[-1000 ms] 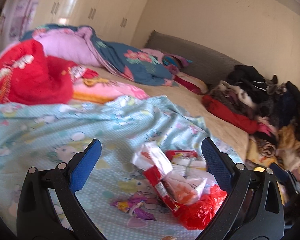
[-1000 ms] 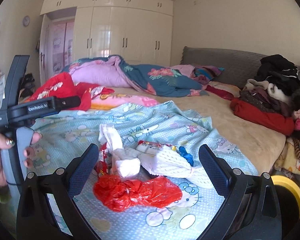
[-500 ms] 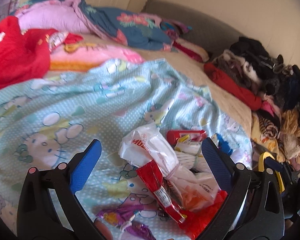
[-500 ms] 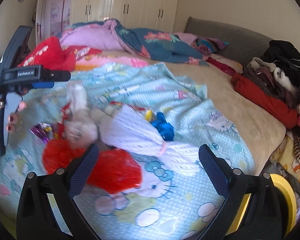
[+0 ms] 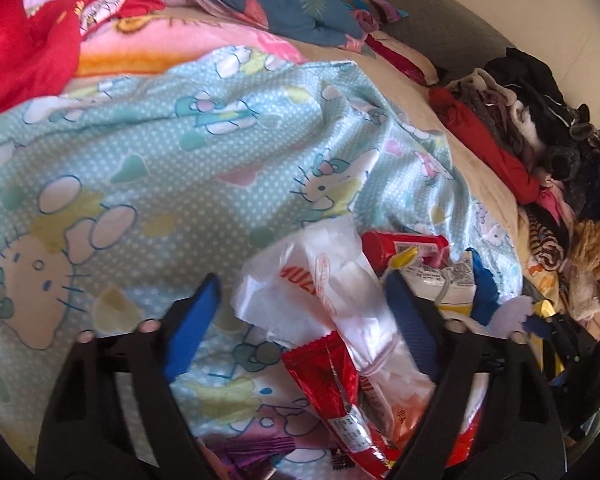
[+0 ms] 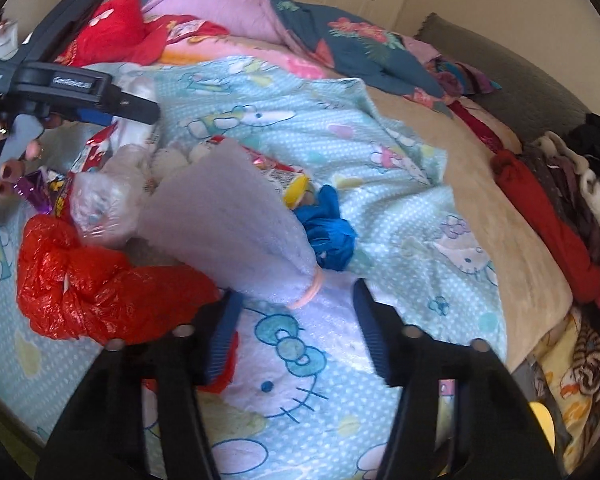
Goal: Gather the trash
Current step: 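Grasp the white foam net sleeve with the right gripper while the left grasps the white plastic bag, then carry the foam sleeve to the yellow bin and open the right gripper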
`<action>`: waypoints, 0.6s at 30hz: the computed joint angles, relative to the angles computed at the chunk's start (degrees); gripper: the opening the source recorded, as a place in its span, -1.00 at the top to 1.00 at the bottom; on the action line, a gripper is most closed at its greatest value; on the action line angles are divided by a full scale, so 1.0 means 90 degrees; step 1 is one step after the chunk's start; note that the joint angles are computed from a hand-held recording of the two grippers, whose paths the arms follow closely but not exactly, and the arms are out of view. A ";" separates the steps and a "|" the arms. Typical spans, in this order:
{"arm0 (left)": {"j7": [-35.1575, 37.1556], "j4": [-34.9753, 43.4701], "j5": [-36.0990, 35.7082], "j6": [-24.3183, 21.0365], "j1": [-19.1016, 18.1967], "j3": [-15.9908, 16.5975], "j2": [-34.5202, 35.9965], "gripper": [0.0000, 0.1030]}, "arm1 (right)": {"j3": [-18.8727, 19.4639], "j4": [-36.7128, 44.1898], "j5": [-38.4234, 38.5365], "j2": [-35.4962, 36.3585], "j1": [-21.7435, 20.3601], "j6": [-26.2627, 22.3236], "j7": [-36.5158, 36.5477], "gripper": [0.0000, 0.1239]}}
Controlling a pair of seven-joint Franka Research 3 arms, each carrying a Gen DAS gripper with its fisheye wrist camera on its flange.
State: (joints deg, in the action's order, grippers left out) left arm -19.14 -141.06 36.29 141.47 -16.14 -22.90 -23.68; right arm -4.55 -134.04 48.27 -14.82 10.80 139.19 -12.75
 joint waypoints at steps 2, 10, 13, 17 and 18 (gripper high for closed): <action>0.0065 0.0060 -0.0016 -0.0025 -0.0017 0.0011 0.0036 -0.15 | -0.0049 -0.0015 0.0127 -0.0045 0.0015 -0.0061 -0.0106 0.40; 0.0115 0.0434 0.0189 -0.0358 -0.0003 -0.0088 0.0063 0.40 | -0.0313 0.0573 0.0559 0.0152 -0.0347 -0.1366 0.0594 0.71; 0.0005 0.0579 0.0329 -0.0485 -0.0005 -0.0161 0.0008 0.42 | -0.0399 0.0716 0.0812 0.0121 -0.0503 -0.1807 0.0702 0.72; -0.0263 0.0740 0.0530 -0.0595 0.0019 -0.0270 -0.0034 0.42 | -0.0494 0.0921 0.0967 0.0165 -0.0742 -0.2541 0.1112 0.73; -0.0316 0.0802 0.0589 -0.0618 0.0024 -0.0295 -0.0020 0.42 | -0.0501 0.0944 0.0990 0.0170 -0.0795 -0.2648 0.1201 0.73</action>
State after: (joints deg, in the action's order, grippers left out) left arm -21.98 -133.85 41.59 135.91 -15.93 -25.56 -23.85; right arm -9.06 -125.55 57.18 -13.29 3.65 115.36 -1.94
